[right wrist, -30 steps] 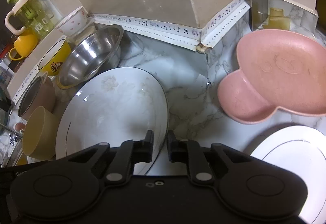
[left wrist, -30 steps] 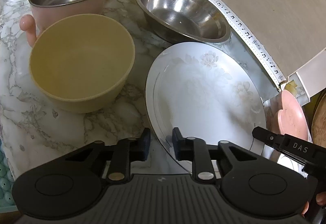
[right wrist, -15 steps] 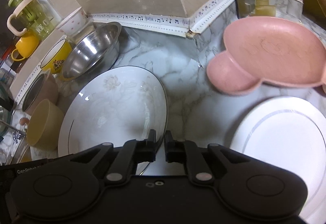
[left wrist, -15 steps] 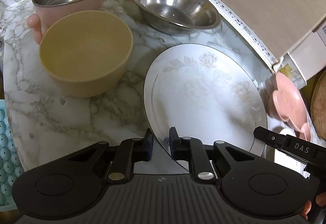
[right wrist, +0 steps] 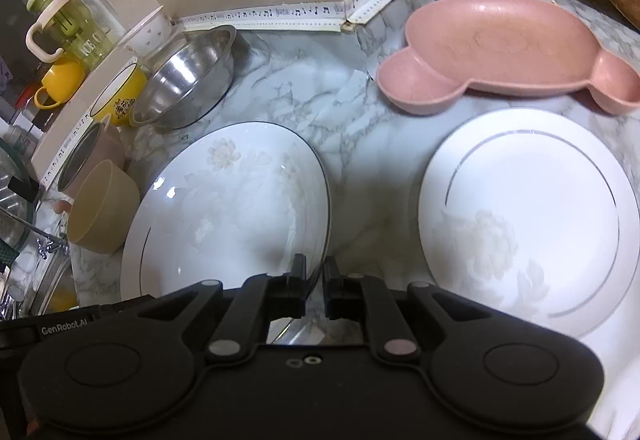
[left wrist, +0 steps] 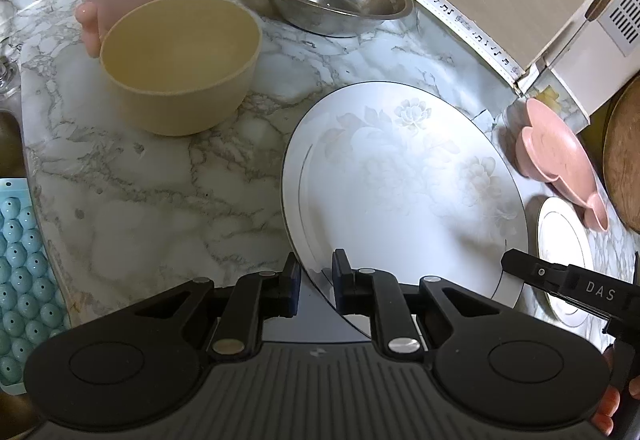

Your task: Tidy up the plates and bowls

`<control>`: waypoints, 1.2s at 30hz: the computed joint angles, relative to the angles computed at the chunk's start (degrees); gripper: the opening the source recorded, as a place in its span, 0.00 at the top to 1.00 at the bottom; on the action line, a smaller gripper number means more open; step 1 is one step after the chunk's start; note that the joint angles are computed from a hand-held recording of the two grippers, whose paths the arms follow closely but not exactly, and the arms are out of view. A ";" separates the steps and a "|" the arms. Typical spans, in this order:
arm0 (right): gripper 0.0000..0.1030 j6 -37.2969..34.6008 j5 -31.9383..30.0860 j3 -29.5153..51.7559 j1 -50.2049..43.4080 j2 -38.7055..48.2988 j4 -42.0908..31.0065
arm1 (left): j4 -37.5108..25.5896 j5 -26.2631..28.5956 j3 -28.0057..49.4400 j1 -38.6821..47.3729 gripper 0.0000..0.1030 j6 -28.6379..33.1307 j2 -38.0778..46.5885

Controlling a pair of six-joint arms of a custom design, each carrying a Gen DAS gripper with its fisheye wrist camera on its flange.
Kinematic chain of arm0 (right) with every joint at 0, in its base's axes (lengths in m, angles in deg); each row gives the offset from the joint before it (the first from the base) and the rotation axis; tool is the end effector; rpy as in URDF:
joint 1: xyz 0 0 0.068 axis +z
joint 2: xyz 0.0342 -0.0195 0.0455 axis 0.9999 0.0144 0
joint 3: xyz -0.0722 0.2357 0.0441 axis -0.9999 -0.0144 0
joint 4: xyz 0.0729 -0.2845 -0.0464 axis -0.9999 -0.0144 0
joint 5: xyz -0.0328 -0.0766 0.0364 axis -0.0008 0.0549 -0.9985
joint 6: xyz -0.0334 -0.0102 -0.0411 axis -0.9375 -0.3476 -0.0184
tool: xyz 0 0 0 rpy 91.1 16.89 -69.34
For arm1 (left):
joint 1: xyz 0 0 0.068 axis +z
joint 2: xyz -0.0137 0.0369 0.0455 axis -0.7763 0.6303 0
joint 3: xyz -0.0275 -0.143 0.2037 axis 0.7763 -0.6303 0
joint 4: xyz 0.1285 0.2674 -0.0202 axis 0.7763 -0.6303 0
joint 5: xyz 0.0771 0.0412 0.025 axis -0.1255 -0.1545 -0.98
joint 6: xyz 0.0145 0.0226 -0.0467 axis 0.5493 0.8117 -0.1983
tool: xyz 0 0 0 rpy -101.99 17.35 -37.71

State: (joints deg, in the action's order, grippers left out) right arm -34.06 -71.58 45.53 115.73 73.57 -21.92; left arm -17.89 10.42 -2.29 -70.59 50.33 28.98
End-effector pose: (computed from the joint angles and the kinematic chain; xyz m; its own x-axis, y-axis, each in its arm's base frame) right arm 0.2603 0.1309 0.0902 -0.8377 0.3294 -0.4355 0.1389 0.8999 0.4135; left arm 0.2779 -0.1030 0.0915 -0.9037 -0.0892 -0.4187 0.0294 0.9628 -0.2686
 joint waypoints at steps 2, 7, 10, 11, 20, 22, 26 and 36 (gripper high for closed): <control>0.91 0.47 0.59 -0.56 0.68 -0.75 -0.13 | 0.06 0.18 -0.52 0.02 0.86 0.10 -0.49; 0.91 0.88 1.15 -0.93 1.19 -1.16 -0.29 | 0.21 0.07 -1.47 -0.22 0.85 0.34 -1.44; 0.91 1.20 1.32 -0.67 1.17 -0.95 -0.45 | 0.17 0.38 -1.70 -0.32 0.85 0.12 -1.71; 0.91 1.34 1.46 -0.83 1.28 -1.08 -0.46 | 0.20 0.65 -1.47 -0.05 0.85 0.37 -1.45; 0.90 1.20 4.18 -1.07 1.87 -2.95 -1.97 | -0.76 -0.87 -2.14 0.38 0.85 2.32 -3.90; 0.90 1.13 4.81 -1.56 1.91 -4.13 -2.37 | -0.92 -0.66 -2.89 0.83 0.84 3.01 -5.32; 0.89 0.69 5.88 -2.54 2.39 -6.83 -3.36 | -1.54 -2.19 -4.79 0.61 0.81 4.73 -9.41; 0.80 0.71 10.66 -4.06 5.42 -13.18 -6.88 | 1.29 -5.93 -9.18 -2.00 0.34 6.81 -19.85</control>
